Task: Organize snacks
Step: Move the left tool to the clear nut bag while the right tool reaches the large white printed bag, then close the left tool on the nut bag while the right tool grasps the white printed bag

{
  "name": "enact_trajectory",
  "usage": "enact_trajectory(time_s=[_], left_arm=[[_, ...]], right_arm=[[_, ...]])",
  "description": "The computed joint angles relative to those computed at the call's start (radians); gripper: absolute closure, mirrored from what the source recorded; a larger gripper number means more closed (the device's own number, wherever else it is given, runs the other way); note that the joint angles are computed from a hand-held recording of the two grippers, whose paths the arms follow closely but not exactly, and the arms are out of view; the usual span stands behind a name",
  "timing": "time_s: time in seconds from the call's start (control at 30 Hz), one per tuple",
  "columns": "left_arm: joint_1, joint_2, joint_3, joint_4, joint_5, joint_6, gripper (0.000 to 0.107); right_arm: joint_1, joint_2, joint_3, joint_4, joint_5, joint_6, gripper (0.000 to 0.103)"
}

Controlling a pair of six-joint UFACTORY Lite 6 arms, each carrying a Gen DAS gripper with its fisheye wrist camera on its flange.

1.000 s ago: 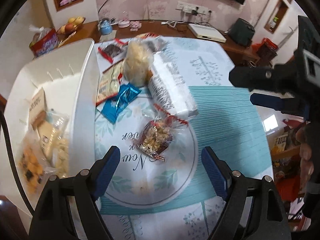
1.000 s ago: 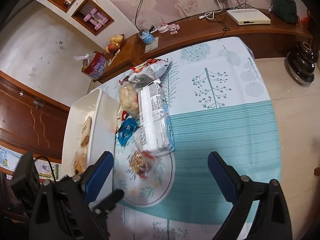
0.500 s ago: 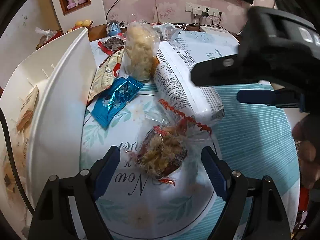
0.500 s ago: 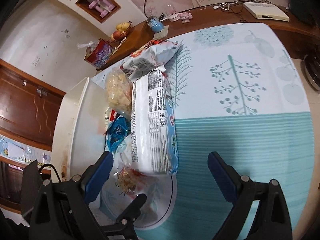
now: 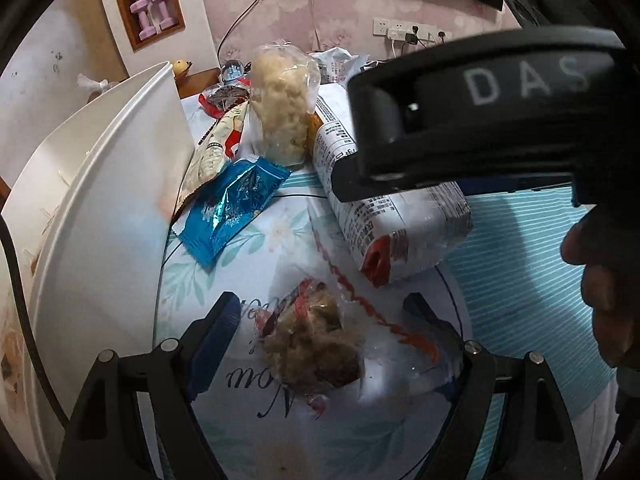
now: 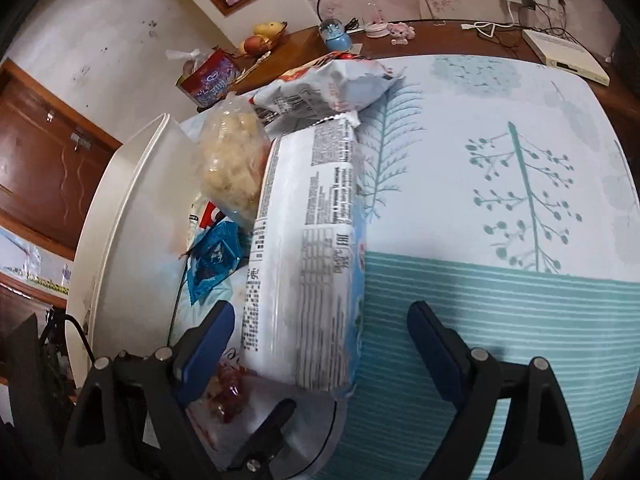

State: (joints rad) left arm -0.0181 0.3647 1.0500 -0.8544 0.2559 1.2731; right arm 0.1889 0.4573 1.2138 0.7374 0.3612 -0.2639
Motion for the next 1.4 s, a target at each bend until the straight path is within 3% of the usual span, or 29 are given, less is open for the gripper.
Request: enact_trajectory(time_s=[0.13,0.27,0.37,0.53,0.8,1.0,1.4], left_arm=[[0.022,-0.001,-0.015,-0.143,0.009,0.146,0.037],[0.041,0.023,0.018,-0.123,0.054,0.122,0.057],[0.041,0.003,0.001,-0.123,0.054,0.122,0.067],[0.057,-0.012,-0.012,-0.086,0.072,0.103,0.067],[0.069,-0.049,-0.021,0.106,0.108,-0.047,0.071],[0.093,-0.117,-0.059,0.224,0.163,-0.121,0.075],[0.142,-0.272,-0.044,0.372,0.428,-0.219,0.075]], right_arm=[[0.031,0.029,0.045,-0.153,-0.011,0.134,0.015],[0.078,0.063,0.101,-0.413,0.001,0.376,0.017],[0.093,0.066,0.111,-0.461,0.007,0.424,0.024],[0.096,0.083,0.135,-0.409,0.02,0.376,0.04],[0.124,0.094,0.172,-0.512,0.052,0.507,0.046],[0.105,0.022,0.082,-0.432,0.051,0.466,0.048],[0.091,-0.225,-0.151,-0.374,0.118,0.526,0.05]])
